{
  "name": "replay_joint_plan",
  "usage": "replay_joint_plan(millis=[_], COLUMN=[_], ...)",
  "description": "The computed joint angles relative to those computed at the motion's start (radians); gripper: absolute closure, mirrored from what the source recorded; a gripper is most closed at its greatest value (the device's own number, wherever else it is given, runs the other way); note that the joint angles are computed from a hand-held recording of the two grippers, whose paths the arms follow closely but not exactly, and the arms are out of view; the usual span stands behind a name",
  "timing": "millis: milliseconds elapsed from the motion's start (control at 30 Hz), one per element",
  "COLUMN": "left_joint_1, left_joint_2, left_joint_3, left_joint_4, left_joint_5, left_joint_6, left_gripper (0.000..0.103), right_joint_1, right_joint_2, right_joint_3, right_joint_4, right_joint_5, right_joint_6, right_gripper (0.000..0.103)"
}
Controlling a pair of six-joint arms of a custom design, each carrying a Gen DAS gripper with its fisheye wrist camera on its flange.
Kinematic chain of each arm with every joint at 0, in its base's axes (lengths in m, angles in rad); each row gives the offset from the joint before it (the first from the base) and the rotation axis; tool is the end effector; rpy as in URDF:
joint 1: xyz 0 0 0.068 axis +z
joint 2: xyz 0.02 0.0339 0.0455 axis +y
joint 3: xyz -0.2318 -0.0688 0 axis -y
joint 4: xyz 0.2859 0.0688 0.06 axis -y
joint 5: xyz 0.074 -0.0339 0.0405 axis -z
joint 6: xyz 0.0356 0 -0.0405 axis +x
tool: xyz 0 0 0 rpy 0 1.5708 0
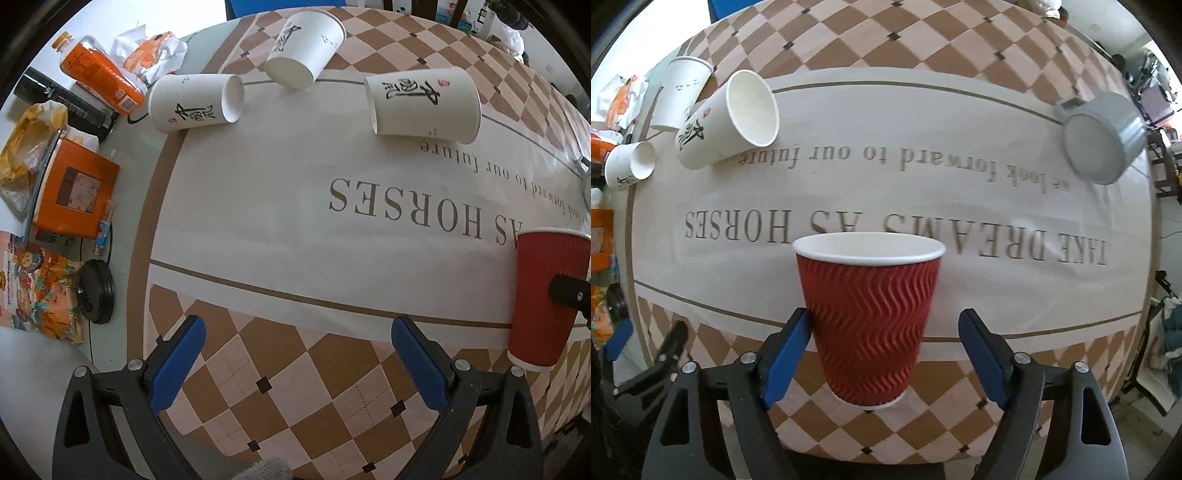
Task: Flip cup upright
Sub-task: 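Rotate the red cup in the right tool until its open rim faces up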
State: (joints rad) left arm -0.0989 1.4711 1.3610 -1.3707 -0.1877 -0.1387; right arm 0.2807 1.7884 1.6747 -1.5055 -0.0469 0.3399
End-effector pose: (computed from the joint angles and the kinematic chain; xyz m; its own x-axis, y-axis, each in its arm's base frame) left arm 0.2967 -0.0228 0.2638 -0.9927 -0.0380 -0.1147 -0.0575 0.9835 0.1716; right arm 0.3412 0.1001 0.2576 -0.9964 0.0593 0.0612 0.0611 0.9977 0.0280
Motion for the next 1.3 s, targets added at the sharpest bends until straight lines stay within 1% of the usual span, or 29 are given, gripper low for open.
replay_joint_plan(millis=[33, 167, 267, 467, 633, 733, 833, 900, 1033, 1133, 1167, 1233, 1300], left_joint_1=[-0.002, -0.013, -0.027, -0.047, -0.059, -0.067, -0.069, -0.074, -0.081, -0.075, -0.074, -0.073, -0.069], left_joint_2=[0.003, 0.011, 0.019, 0.04, 0.048, 0.058, 0.076, 0.092, 0.129, 0.15, 0.152, 0.154, 0.147], left_joint_3=[0.001, 0.002, 0.003, 0.014, 0.027, 0.046, 0.066, 0.076, 0.073, 0.062, 0.057, 0.04, 0.019], left_joint_4=[-0.001, 0.005, 0.007, 0.011, 0.009, -0.001, 0.002, 0.015, 0.058, 0.089, 0.097, 0.115, 0.127], left_joint_5=[0.003, 0.014, 0.027, 0.033, 0.032, 0.046, 0.055, 0.061, 0.047, 0.044, 0.042, 0.042, 0.039], left_joint_6=[0.0, 0.006, 0.005, -0.002, 0.001, -0.014, -0.031, -0.044, -0.049, -0.051, -0.047, -0.04, -0.028], left_gripper=[0.0, 0.0, 0.0, 0.0, 0.0, 0.0, 0.0, 0.0, 0.0, 0.0, 0.0, 0.0, 0.0], right_joint_1=[0.003, 0.015, 0.007, -0.052, -0.081, -0.107, -0.124, -0.134, -0.099, -0.066, -0.046, -0.02, 0.003], right_joint_2=[0.002, 0.008, -0.008, -0.018, -0.055, -0.1, -0.158, -0.216, -0.256, -0.308, -0.305, -0.347, -0.399], right_joint_3=[0.0, 0.003, -0.011, -0.012, -0.025, -0.038, -0.064, -0.104, -0.162, -0.273, -0.3, -0.387, -0.459], right_joint_4=[0.003, 0.004, 0.007, 0.017, 0.035, 0.071, 0.132, 0.216, 0.373, 0.526, 0.568, 0.652, 0.706], right_joint_5=[-0.006, 0.009, -0.005, -0.028, -0.016, -0.003, 0.025, 0.054, 0.119, 0.2, 0.224, 0.269, 0.307], right_joint_6=[0.0, 0.005, 0.002, -0.025, -0.033, -0.029, -0.024, -0.022, 0.004, -0.004, 0.007, 0.017, 0.019], right_gripper=[0.032, 0.031, 0.031, 0.032, 0.033, 0.033, 0.033, 0.033, 0.033, 0.034, 0.033, 0.033, 0.033])
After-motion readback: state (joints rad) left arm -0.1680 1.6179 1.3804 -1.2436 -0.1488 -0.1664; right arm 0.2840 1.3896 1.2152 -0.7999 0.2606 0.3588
